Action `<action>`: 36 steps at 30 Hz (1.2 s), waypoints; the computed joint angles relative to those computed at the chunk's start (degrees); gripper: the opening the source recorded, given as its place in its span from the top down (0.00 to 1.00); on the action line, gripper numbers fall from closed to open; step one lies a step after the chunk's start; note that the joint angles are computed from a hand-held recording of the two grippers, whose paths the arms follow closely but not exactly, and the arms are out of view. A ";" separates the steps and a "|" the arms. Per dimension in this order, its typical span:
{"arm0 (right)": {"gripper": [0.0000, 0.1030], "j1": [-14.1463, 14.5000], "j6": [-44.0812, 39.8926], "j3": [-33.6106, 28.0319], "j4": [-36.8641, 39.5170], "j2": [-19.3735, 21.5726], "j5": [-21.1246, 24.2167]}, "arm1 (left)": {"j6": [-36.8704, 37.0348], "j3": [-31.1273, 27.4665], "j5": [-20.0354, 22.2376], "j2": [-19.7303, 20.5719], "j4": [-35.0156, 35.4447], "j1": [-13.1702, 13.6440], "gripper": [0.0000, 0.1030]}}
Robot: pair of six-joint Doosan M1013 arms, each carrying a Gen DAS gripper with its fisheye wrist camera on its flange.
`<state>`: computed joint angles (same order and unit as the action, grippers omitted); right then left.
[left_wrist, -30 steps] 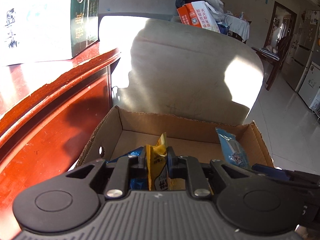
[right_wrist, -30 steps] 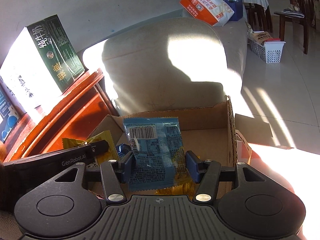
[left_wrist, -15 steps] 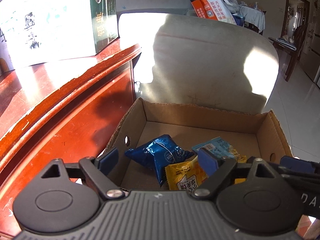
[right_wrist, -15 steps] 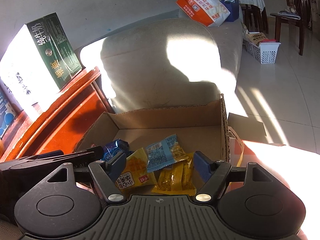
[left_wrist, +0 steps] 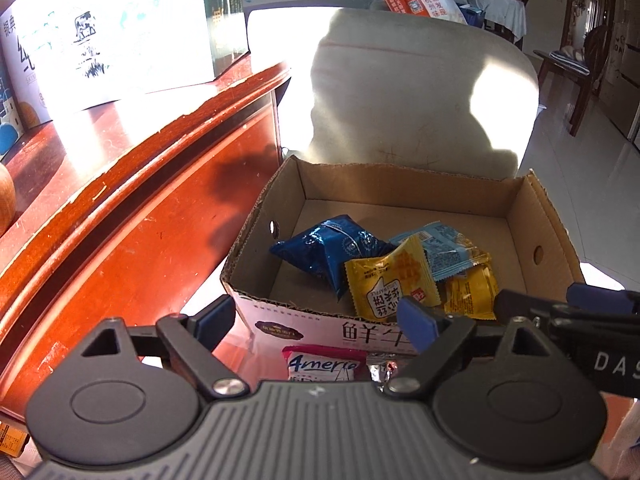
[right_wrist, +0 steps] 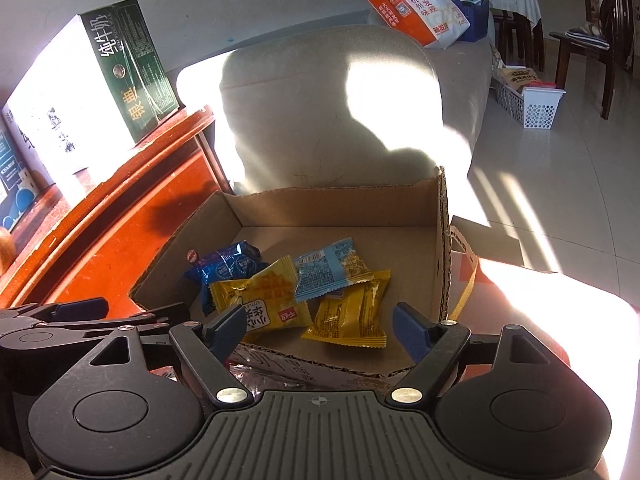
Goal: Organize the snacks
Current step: 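Open both tools to drop the two packets into the box, then withdraw both tools from the box back over the snack pile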
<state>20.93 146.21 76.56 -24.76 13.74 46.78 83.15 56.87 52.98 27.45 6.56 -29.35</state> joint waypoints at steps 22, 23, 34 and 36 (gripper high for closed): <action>0.20 2.91 -6.51 2.86 9.54 -1.78 1.97 | 4.16 9.62 -0.01 -6.59 -2.44 4.01 0.15; 0.20 3.02 -7.04 3.14 10.30 -1.87 2.05 | 4.63 9.91 -0.01 -6.69 -2.57 4.11 0.15; 0.20 4.19 -11.44 3.04 14.16 -0.19 4.62 | 4.35 9.38 2.13 -5.50 -9.10 5.77 0.15; 0.20 4.33 -11.97 2.71 14.81 0.40 4.98 | 3.99 8.62 3.62 -4.91 -10.71 5.76 0.15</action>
